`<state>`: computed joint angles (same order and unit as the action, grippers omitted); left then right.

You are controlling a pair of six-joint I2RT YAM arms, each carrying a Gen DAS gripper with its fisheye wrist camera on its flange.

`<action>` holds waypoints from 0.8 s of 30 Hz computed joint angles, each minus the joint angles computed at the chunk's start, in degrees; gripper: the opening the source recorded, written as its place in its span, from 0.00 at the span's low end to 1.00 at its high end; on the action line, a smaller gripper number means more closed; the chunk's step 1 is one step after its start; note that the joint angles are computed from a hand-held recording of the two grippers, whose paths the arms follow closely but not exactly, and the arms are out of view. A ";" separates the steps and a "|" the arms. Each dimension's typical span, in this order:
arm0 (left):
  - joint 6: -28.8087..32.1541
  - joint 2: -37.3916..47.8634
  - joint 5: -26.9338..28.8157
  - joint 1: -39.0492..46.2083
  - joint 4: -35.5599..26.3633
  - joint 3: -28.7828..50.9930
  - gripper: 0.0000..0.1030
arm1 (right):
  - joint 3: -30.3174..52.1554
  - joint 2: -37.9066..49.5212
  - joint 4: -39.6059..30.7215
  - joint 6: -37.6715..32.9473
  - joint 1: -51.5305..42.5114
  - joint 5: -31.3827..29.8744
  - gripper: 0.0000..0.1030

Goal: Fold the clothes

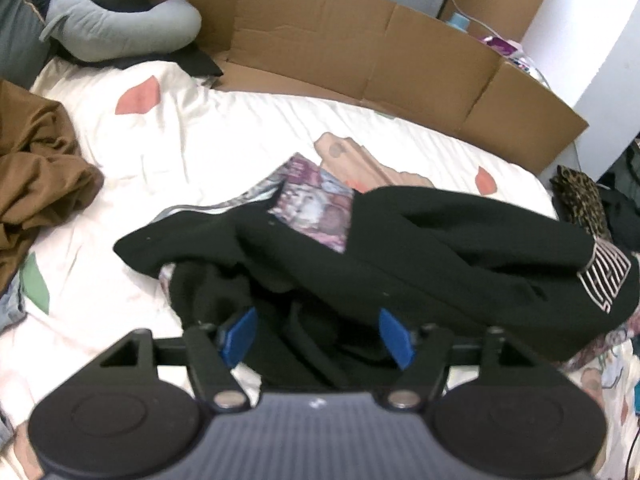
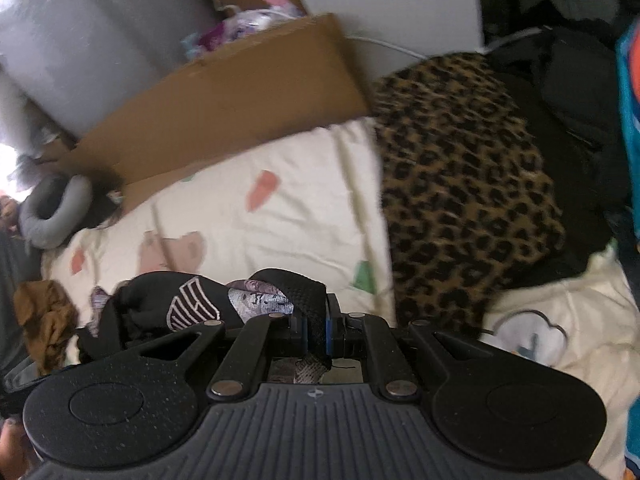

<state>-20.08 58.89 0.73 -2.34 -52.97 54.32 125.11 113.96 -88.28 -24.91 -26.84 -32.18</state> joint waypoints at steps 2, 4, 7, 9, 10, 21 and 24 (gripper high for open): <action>-0.06 0.83 -0.25 -0.28 0.69 -0.16 0.73 | -2.81 -0.58 2.09 0.36 -0.47 1.52 0.05; -0.24 1.61 -0.31 -0.62 1.05 -0.87 0.75 | -5.58 -1.40 4.07 0.24 -0.65 2.83 0.05; -0.71 2.63 -0.15 -0.82 1.48 -2.34 0.76 | -8.23 -2.26 5.83 0.25 -0.98 3.34 0.05; -1.60 2.81 0.33 -0.34 1.73 -4.01 0.76 | -8.96 -2.56 6.41 0.44 -1.01 3.41 0.05; -2.19 2.91 0.49 -0.19 1.97 -4.89 0.76 | -9.13 -2.65 6.60 0.51 -0.98 3.45 0.05; -4.41 -0.67 -6.59 -0.41 3.45 -3.09 0.69 | -10.69 -3.44 6.40 -0.45 -1.26 4.33 0.06; -2.07 1.96 -3.40 1.81 5.23 -0.52 0.73 | -12.00 -3.85 7.30 0.05 -1.17 4.43 0.05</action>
<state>-22.15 60.85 -2.67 -0.53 -47.74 53.80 113.11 110.10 -80.98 -24.86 -28.01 -27.75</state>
